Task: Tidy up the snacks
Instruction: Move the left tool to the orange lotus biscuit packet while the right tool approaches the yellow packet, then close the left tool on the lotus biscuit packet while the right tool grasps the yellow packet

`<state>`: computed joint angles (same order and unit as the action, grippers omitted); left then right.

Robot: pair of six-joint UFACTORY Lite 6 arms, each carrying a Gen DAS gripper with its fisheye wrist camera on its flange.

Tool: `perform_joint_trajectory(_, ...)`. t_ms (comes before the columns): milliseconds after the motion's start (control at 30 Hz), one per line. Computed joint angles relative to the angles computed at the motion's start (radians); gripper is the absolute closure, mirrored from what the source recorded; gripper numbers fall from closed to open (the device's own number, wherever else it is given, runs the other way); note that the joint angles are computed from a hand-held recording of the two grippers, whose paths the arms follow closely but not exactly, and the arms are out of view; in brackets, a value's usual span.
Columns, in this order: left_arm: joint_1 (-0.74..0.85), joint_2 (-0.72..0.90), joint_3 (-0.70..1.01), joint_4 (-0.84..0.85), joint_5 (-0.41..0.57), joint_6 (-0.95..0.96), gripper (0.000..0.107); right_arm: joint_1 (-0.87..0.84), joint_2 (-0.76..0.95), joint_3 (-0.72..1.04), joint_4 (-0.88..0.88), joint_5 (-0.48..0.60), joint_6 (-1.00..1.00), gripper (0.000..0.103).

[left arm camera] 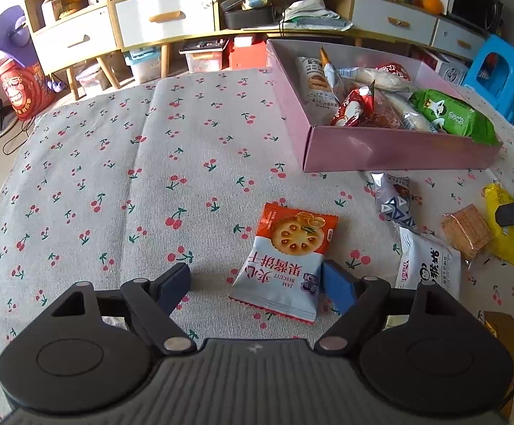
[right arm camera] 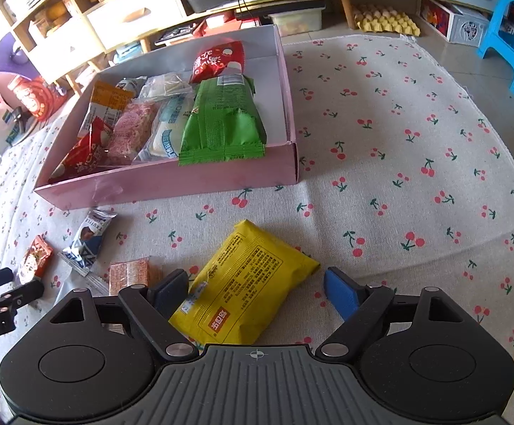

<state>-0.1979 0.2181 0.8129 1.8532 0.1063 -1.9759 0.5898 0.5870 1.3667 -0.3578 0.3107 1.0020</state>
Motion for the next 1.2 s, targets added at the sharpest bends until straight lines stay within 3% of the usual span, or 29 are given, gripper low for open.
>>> perform_joint_trajectory(67,0.002,0.008,0.008,-0.007,0.002,0.006,0.028,0.003,-0.011,-0.016,0.051,-0.017,-0.017,0.019)
perform_joint_trajectory(200,-0.001,0.007,0.003,0.069,0.006,-0.079,0.032,0.051,0.003,0.001,-0.1,0.021,0.149,0.019)
perform_joint_trajectory(333,-0.01,-0.003,-0.008,0.126,0.013,-0.134,0.04,0.104,0.034,0.031,-0.304,0.084,0.344,0.029)
perform_joint_trajectory(500,-0.015,-0.017,-0.017,0.135,0.002,-0.141,0.054,0.113,0.035,0.034,-0.33,0.094,0.357,0.036)
perform_joint_trajectory(567,-0.016,-0.022,-0.015,0.065,-0.007,-0.069,0.06,0.107,0.025,0.023,-0.319,0.087,0.355,0.042)
perform_joint_trajectory(700,-0.016,-0.019,-0.003,-0.106,-0.015,0.11,0.062,0.09,0.005,0.005,-0.265,0.067,0.317,0.048)
perform_joint_trajectory(1033,-0.004,-0.014,0.023,-0.595,-0.031,0.546,0.064,0.039,-0.049,-0.043,-0.004,0.003,0.131,0.049)
perform_joint_trajectory(1200,0.003,-0.029,0.017,-0.743,-0.048,0.665,0.065,0.009,-0.098,-0.085,0.102,-0.038,0.059,0.049)
